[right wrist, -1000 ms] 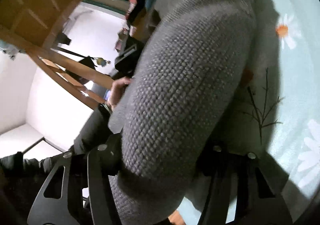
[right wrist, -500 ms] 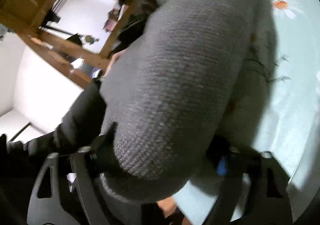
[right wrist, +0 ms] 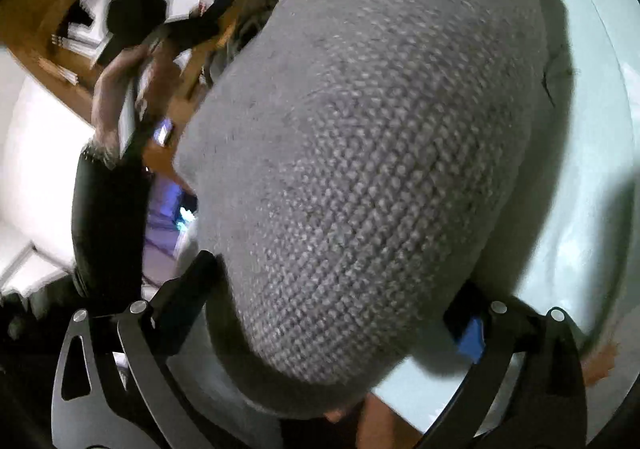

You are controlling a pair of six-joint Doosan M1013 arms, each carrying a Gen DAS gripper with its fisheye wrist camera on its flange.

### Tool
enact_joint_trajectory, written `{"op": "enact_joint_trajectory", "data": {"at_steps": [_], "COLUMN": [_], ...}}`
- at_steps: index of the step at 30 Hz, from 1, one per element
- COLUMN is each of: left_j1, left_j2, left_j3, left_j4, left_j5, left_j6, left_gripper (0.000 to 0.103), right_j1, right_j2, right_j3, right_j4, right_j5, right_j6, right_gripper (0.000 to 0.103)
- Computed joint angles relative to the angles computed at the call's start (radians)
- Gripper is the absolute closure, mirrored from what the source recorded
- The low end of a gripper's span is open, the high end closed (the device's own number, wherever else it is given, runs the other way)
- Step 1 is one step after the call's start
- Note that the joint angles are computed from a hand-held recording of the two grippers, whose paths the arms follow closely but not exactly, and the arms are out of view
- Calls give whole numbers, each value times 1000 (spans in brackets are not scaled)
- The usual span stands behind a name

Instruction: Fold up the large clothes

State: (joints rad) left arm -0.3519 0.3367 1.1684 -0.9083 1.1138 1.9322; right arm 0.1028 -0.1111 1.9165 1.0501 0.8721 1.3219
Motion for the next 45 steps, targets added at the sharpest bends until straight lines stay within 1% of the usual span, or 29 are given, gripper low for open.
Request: {"op": "enact_joint_trajectory", "data": {"at_steps": [3,4,5,6,7,8,9,10,11,12,14,15,17,18,19,22,25,26,28,29,30,31,32,33,34,36,38,42,45], "left_j1": [-105,-125,-133,-126,-105,-81,-70,-64,-63,-66,-75,-81,-94,-96,-97,-55,-31,-23,-6,-7,-14,-19,-23,-21,-20,-24,-33,-42,-23], "left_j2": [-21,-4,18,25,19,24,29,31,29,29,27,22,-4,-34,-73,-196,-303,-331,-396,-428,-460,-478,-486,-482,-461,-429,-414,-384,-358], "left_j3": [24,40,44,66,87,93,89,92,97,95,92,96,116,140,176,320,461,509,634,695,760,803,840,866,876,901,912,897,878], "left_j4": [336,425,463,447,380,297,266,245,246,256,294,311,352,391,403,274,252,205,47,-4,-64,-148,-279,-409,-511,-765,-898,-914,-882], "left_j5": [-4,28,60,53,12,22,35,37,33,31,20,7,-28,-67,-117,-267,-383,-406,-462,-501,-552,-583,-604,-593,-549,-501,-500,-503,-456], "left_j6": [-14,-26,-49,-52,-53,-21,-14,2,8,8,1,-4,-30,-76,-112,-110,-256,-282,-307,-349,-382,-363,-291,-193,-123,51,162,205,170], "left_gripper": [6,6,4,5,5,5,5,5,5,5,5,5,5,5,5,6,6,6,6,6,6,6,6,6,6,6,6,6,6], "right_j1": [-18,-25,-31,-53,-78,-107,-123,-135,-151,-147,-107,-81,-35,-37,-56,-103,-121,-132,-144,-135,-154,-161,-149,-143,-135,-80,-58,-29,-18], "right_j2": [-4,-7,-12,-26,-43,-57,-67,-67,-52,-41,-9,-3,-8,-15,-23,-36,-57,-60,-64,-68,-74,-78,-78,-80,-82,-73,-72,-61,-62], "right_j3": [20,28,35,61,96,133,156,161,142,116,35,13,-2,9,23,72,128,141,150,153,163,172,176,175,176,173,167,146,139], "right_j4": [72,95,112,180,301,420,487,502,464,397,163,100,-21,-24,24,198,371,409,423,427,434,439,448,445,446,463,454,443,439], "right_j5": [-9,-8,-9,-18,-28,-35,-61,-71,-36,-23,-10,-36,-109,-130,-123,-102,-117,-110,-103,-112,-93,-86,-98,-104,-111,-160,-176,-190,-188], "right_j6": [-8,-18,-25,-65,-122,-163,-183,-181,-157,-123,-45,-24,43,56,39,-94,-213,-230,-233,-227,-232,-235,-240,-231,-224,-221,-205,-181,-187], "right_gripper": [3,3,3,3,3,3,4,4,4,4,3,5,22,32,40,45,46,46,46,46,46,46,46,46,46,46,46,46,46]}}
